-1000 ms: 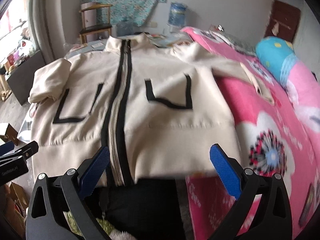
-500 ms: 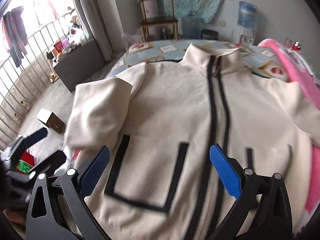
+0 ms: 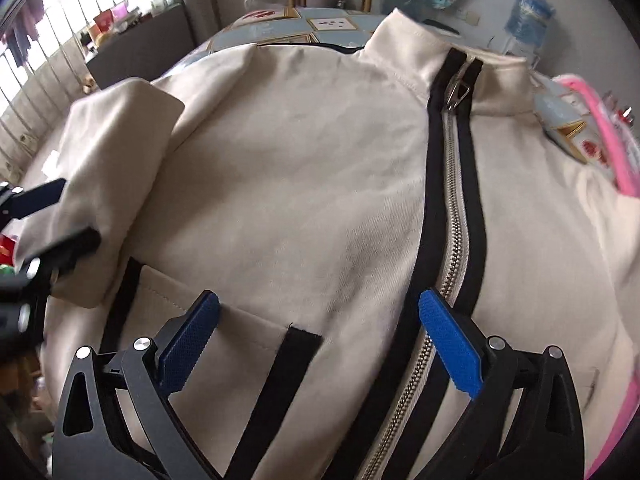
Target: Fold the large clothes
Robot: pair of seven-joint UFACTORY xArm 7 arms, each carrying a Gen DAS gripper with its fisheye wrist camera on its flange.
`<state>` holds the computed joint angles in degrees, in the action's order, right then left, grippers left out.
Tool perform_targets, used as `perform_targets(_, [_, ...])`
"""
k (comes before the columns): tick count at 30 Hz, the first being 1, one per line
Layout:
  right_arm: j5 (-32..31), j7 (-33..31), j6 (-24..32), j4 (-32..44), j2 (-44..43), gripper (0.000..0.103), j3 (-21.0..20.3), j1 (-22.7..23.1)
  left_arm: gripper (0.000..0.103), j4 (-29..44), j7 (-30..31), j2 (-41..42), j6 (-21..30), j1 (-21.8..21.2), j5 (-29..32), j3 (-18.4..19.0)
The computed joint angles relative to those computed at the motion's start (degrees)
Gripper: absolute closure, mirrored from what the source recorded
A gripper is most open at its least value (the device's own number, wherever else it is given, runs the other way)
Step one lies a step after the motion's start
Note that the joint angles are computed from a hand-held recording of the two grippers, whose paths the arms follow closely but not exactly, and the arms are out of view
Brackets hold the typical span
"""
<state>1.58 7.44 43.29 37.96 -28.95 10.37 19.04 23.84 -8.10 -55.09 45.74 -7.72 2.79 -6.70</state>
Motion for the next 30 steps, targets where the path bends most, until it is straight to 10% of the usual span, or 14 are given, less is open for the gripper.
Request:
perform_targets(4, [0.61,-2.36,-0.23,-0.46,-0.2,0.005,-0.91,0.49,0.089,2.85,2.46,2.07,1.43,0.14,-0.86,2.98])
perform_targets(12, [2.71,-7.46,-2.28,-2.38,-1.56,0.005,-2.81,1.59,0.093,10.89,7.39,3.65,-2.32,-3.04,-15.26,14.67])
perform_targets(24, [23.72,-14.96,-4.5,-5.86,-13.98,0.005,-13.49,5.7,0.093,14.38,28.3,6.78,-9.87,-28.05,-56.16,32.91])
perform_targets(30, [28.31,-15.99,-2.56,-5.37,-17.04,0.005,-15.66,4.2,0.093,10.39,24.35,12.51,-7.01,-19.86,-56.6,30.31])
